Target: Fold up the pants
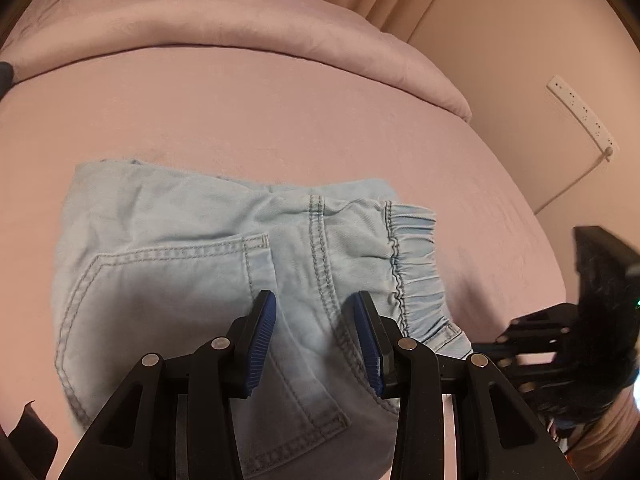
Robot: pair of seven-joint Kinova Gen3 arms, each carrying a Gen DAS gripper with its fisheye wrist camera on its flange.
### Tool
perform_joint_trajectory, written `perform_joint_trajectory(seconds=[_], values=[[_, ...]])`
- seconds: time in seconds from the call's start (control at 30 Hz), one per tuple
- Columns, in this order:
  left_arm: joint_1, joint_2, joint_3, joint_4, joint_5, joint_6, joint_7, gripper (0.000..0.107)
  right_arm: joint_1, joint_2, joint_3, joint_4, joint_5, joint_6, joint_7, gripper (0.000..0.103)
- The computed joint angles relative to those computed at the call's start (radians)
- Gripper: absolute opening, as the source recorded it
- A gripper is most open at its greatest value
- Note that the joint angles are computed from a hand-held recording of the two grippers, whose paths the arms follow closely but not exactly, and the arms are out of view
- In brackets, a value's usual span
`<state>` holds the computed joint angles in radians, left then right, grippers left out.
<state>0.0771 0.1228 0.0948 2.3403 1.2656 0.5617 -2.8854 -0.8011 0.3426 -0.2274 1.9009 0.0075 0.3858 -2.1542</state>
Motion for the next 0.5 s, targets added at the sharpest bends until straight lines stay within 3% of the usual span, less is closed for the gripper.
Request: perform_joint_trajectory(seconds=[0.13,0.17,0.2,0.27,0.33,0.5], values=[[-0.026,-0.002,-0.016,0.013,0.014,0.043,-0.03,0.038,0.088,-0.095,-0.057,0.09,-0.033,-0.163,-0.008,0.009],[-0.021,-0.005,-0.014,0.014,0.017,0.035,-0.028,0.038,0.135,-0.109,-0.091,0.106,-0.042,-0.203,-0.01,0.02],[-0.015,-0.005,-0.011,0.015,0.023,0.024,-0.029,0.038,0.181,-0.114,-0.127,0.118,-0.067,-0.244,0.001,0.04],[-0.008,-0.01,-0.008,0.02,0.027,0.01,-0.032,0.038,0.274,-0.092,-0.201,0.123,-0.088,-0.316,-0.01,0.052],[-0.001,-0.01,-0.006,0.018,0.028,0.005,-0.023,0.038,0.366,-0.038,-0.271,0.092,-0.101,-0.33,0.016,0.052],[-0.002,-0.009,-0.009,0.014,0.017,0.011,-0.015,0.038,0.586,0.128,-0.494,0.041,-0.294,-0.34,0.191,0.055]])
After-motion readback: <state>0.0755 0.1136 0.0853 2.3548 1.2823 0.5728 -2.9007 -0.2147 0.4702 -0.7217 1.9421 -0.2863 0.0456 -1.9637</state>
